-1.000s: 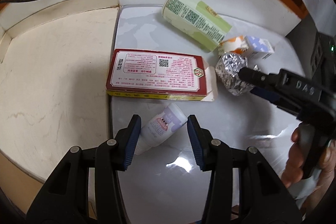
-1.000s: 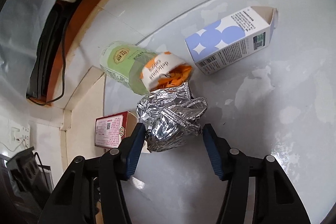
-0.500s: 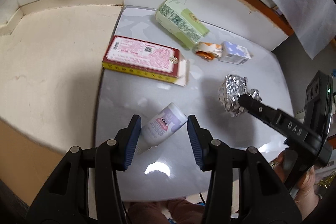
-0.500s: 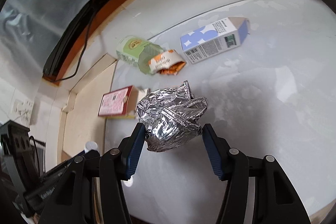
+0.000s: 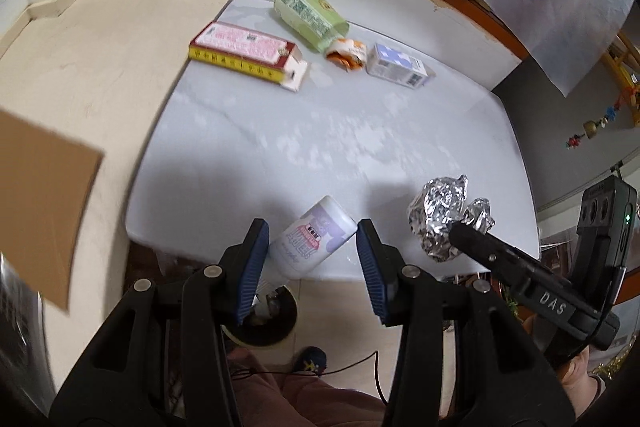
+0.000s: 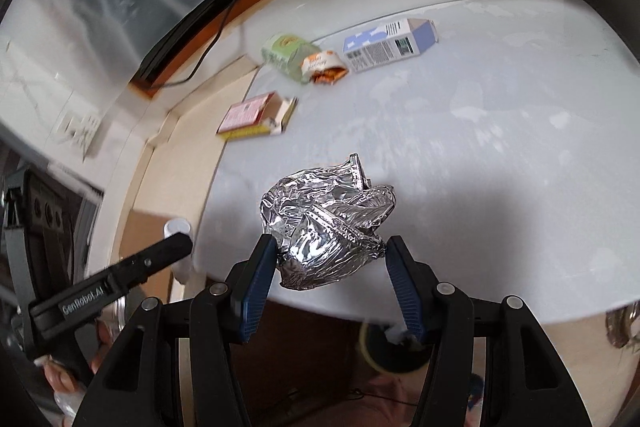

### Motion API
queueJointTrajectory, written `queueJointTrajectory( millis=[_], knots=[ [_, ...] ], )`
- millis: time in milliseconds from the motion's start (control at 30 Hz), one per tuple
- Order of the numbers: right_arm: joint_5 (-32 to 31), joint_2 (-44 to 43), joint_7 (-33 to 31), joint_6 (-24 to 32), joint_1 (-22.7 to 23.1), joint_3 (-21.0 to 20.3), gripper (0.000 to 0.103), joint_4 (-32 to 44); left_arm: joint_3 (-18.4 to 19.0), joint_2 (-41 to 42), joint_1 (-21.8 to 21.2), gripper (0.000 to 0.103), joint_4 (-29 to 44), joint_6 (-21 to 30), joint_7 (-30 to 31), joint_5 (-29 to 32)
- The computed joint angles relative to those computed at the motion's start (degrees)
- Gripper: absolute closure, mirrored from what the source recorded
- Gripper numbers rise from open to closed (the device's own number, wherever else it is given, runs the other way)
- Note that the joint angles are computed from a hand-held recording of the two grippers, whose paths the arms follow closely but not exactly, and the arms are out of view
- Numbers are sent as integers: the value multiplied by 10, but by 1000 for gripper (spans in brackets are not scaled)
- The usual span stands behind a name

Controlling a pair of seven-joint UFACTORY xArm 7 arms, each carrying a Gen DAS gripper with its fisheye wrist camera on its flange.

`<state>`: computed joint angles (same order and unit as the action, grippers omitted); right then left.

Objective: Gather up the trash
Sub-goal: 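Carry the foil ball and white bottle down over the bin and open both grippers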

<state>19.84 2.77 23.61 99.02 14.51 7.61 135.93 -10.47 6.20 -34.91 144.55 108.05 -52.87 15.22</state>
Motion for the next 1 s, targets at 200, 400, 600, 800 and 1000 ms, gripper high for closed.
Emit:
queueJointTrajectory(
  millis=[200,400,600,800,1000],
  knots=[
    [45,-125,-102,15,-14,-27,47,-144,-48,-93,-5,61,-161,-43,-105,5],
    [46,-236,-170,22,2,-36,47,-288,-83,-184,23,61,-320,-80,-168,-54],
    [38,-331,-197,14,14,-30,47,-443,-95,-271,50,61,-483,-134,-192,-125],
    [24,-412,-208,-24,18,-15,47,-614,-102,-351,72,61,-661,-224,-184,-190],
    [12,-475,-228,-94,26,-2,47,-787,-102,-407,82,61,-844,-343,-166,-245]
  ],
)
